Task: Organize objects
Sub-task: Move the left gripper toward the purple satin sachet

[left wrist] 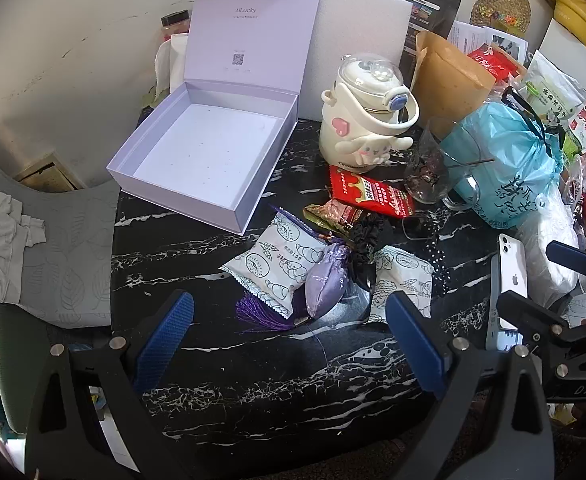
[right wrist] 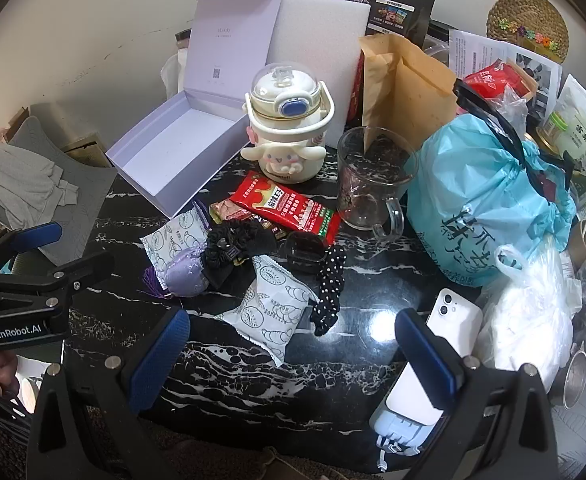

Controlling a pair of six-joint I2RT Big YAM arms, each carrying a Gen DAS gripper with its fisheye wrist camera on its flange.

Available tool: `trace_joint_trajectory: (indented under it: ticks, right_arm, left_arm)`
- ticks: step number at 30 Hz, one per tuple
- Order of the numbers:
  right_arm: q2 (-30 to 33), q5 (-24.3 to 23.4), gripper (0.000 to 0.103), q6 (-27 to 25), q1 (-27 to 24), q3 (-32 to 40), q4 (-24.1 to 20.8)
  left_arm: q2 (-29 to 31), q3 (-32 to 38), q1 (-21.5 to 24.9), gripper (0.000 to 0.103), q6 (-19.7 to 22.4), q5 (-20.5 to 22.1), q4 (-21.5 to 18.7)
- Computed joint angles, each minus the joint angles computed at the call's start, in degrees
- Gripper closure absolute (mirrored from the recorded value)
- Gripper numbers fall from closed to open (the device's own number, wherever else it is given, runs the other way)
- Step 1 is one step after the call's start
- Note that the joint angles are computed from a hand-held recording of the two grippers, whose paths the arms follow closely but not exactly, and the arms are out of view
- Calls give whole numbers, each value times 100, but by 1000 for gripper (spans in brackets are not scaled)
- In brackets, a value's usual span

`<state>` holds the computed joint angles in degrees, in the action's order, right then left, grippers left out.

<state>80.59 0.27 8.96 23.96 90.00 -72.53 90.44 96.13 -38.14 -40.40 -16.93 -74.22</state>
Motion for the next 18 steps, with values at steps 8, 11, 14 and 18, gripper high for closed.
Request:
trace_joint_trajectory:
  ticks: [8,11,14,18]
  right_arm:
    - [-69,4,1,4,6,-76,3]
    - [-81,9,1,9,6,-94,0]
    - [-62,12,1,32,11,-88,-21]
    - [-42,0,1,35,8,-82,-25]
  left_arm:
    - [-5,-7,-9,6,6,15,7]
    - [-12,-19,-11,6,3,19,17]
    - [7,-18,-27,6,-9,39,24]
    - [17,-40,-20,6,-36,80,35]
